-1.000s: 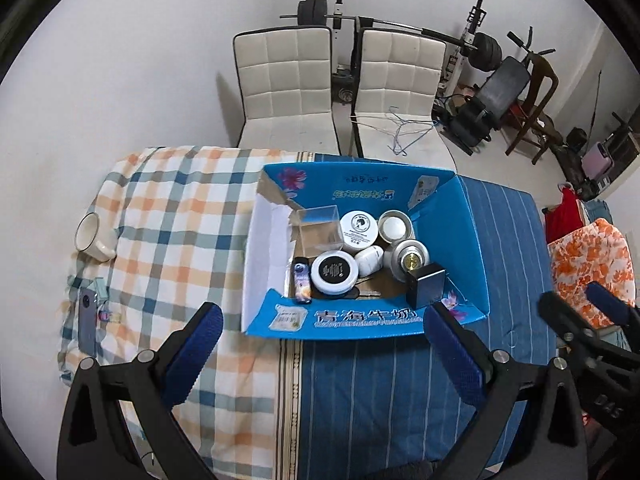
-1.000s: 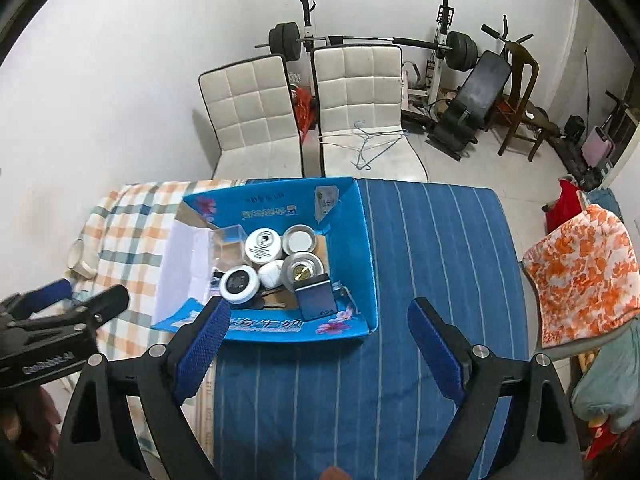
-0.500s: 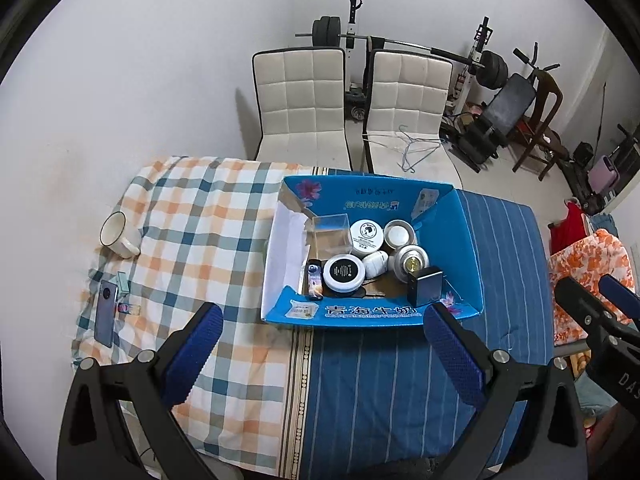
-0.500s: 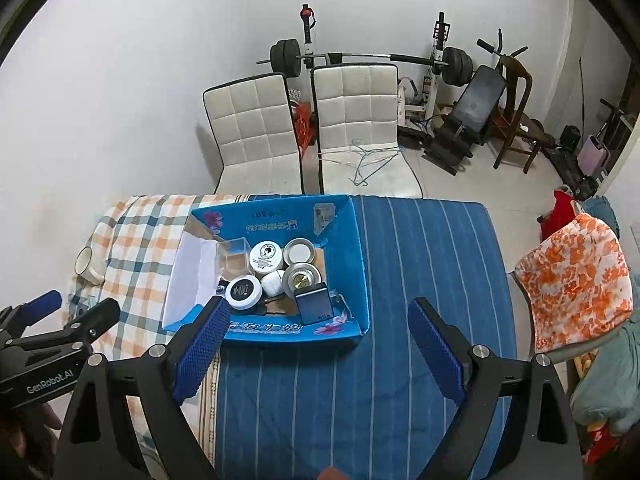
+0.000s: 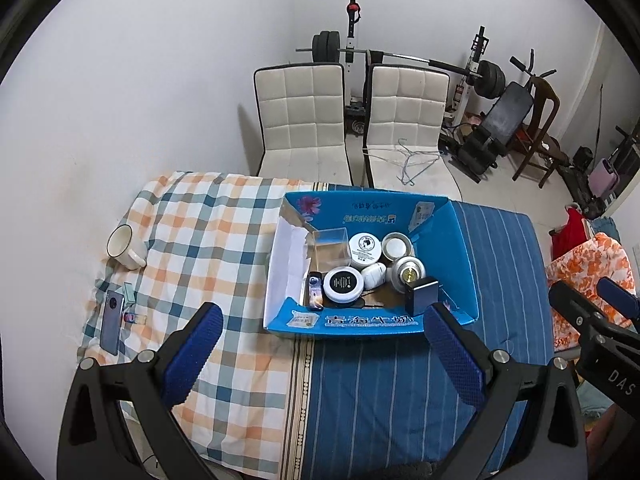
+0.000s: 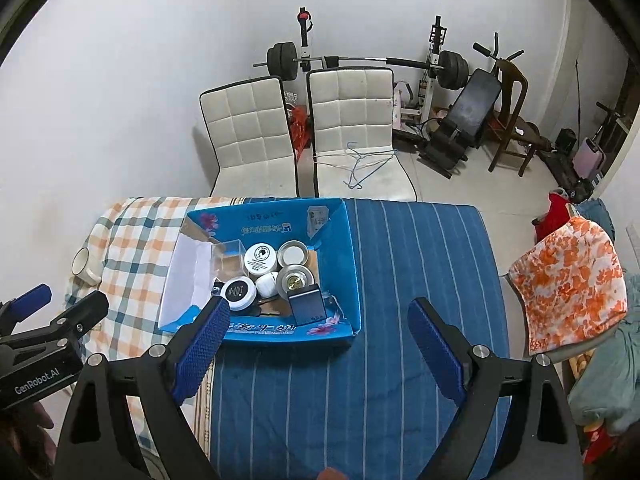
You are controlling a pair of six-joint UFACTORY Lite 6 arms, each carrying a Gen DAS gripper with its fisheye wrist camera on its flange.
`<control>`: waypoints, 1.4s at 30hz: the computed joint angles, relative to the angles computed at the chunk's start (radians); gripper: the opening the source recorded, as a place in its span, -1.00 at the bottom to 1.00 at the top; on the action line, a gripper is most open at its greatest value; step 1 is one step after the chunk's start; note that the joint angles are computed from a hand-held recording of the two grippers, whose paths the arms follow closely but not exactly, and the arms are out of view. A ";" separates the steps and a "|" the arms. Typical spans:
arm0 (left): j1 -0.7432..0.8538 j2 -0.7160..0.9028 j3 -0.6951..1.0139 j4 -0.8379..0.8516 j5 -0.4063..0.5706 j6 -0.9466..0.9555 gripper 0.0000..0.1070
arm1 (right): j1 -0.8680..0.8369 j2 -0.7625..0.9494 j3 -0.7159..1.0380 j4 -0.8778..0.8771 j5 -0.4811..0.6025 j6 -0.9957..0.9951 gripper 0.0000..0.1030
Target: Organize rigid objects
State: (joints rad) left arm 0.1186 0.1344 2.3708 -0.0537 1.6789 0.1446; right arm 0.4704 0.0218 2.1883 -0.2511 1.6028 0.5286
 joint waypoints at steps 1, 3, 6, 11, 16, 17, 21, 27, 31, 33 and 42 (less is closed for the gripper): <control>0.004 0.009 0.019 -0.004 0.008 0.003 0.92 | 0.004 -0.002 -0.002 -0.007 -0.001 0.001 0.80; 0.003 0.031 0.056 -0.005 0.021 0.003 0.92 | 0.002 -0.004 -0.002 -0.002 0.000 0.000 0.80; 0.013 0.037 0.066 -0.021 0.030 0.007 0.92 | 0.006 -0.005 -0.005 -0.004 0.001 -0.002 0.80; 0.021 0.028 0.046 -0.026 0.025 0.015 0.92 | 0.014 0.003 0.006 -0.013 0.004 0.008 0.80; 0.020 0.019 0.031 -0.028 0.010 0.014 0.92 | 0.034 -0.001 0.012 -0.036 0.010 0.017 0.80; 0.018 0.020 0.033 -0.024 0.009 0.015 0.92 | 0.035 0.000 0.016 -0.039 0.012 0.017 0.80; 0.022 0.036 0.064 -0.028 0.016 0.019 0.92 | 0.041 0.006 0.036 -0.046 0.023 0.015 0.80; 0.034 0.106 0.196 -0.035 0.060 0.024 0.92 | 0.030 0.031 0.087 -0.035 0.045 0.001 0.80; 0.030 0.121 0.232 -0.030 0.070 0.024 0.92 | 0.030 0.030 0.085 -0.038 0.044 0.001 0.80; 0.031 0.147 0.278 -0.030 0.085 0.024 0.92 | 0.025 0.031 0.087 -0.032 0.045 -0.002 0.80; 0.042 0.146 0.274 -0.033 0.085 0.031 0.92 | 0.003 0.007 0.028 -0.017 0.023 -0.003 0.80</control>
